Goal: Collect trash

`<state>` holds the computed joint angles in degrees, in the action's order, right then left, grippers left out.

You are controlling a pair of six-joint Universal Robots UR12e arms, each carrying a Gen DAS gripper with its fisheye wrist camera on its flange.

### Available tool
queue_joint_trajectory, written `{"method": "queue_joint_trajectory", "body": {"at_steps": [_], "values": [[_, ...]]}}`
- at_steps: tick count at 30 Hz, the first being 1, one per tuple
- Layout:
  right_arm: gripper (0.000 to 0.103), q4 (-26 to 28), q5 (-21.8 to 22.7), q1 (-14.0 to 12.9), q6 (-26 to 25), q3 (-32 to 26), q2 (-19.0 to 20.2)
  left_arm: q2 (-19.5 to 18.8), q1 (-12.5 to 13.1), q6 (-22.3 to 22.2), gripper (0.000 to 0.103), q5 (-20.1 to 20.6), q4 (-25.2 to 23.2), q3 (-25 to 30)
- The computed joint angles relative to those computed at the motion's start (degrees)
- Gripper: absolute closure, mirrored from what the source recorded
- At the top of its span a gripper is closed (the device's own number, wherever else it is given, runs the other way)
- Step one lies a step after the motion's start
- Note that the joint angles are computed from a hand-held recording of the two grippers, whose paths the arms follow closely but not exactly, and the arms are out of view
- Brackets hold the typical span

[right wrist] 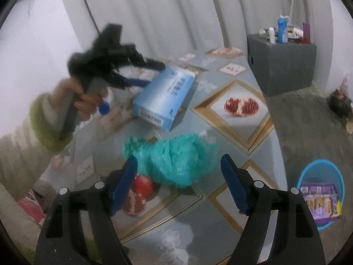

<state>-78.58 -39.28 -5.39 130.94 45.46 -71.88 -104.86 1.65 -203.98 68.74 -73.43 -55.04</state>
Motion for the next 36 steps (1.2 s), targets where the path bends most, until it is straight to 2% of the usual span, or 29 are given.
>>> {"method": "queue_joint_trajectory", "body": {"at_steps": [2, 5, 8, 10, 13, 16, 18, 20, 22, 26, 30, 36], "values": [[0.024, 3.56, 1.75, -0.01, -3.60, -2.37, 1.21, -0.52, -0.01, 1.24, 0.017, -0.41, -0.36, 0.62], [0.022, 6.21, 2.92, 0.59, -8.60, -4.20, 2.21, -1.44, -0.17, 2.69, 0.018, -0.63, -1.13, 1.80], [0.022, 7.85, 2.04, 1.62, -12.61, -4.94, 2.63, -1.93, -0.45, 3.16, 0.027, 0.04, -1.16, 2.64], [0.022, 6.97, 0.96, 2.20, -14.04, -4.00, 2.22, -1.74, -0.80, 3.82, 0.030, 0.68, 0.37, 2.61], [0.022, 4.57, -0.30, 2.60, -14.89, -1.73, 1.15, -1.27, -1.85, 6.56, 0.031, 2.64, 2.33, 2.79], [0.022, 4.43, -0.59, 2.64, -15.19, -0.74, 0.61, -1.05, -2.92, 9.86, 0.031, 3.36, 2.79, 3.24], [0.022, 4.20, -1.26, 2.65, -15.62, 0.02, 0.12, -1.29, -3.72, 12.05, 0.031, 3.88, 1.54, 4.01], [0.023, 2.52, -1.58, 2.56, -15.66, 1.31, -0.63, -2.19, -4.91, 13.73, 0.031, 7.44, -1.27, 5.89], [0.026, -0.12, -2.39, 2.63, -13.93, 2.94, -1.54, -2.39, -5.64, 14.83, 0.031, 10.04, -2.07, 6.31], [0.032, -3.56, -3.17, 2.79, -11.92, 4.90, -2.48, -1.74, -5.62, 12.84, 0.030, 11.29, -1.29, 5.31], [0.036, -5.28, -3.79, 2.48, -10.53, 6.12, -3.25, -2.01, -4.99, 8.03, 0.021, 12.32, -3.15, 5.96], [0.037, -9.70, -5.04, 1.05, -7.00, 9.67, -5.52, -3.94, -2.17, 1.96, 0.021, 6.57, -6.09, 7.69]]}}
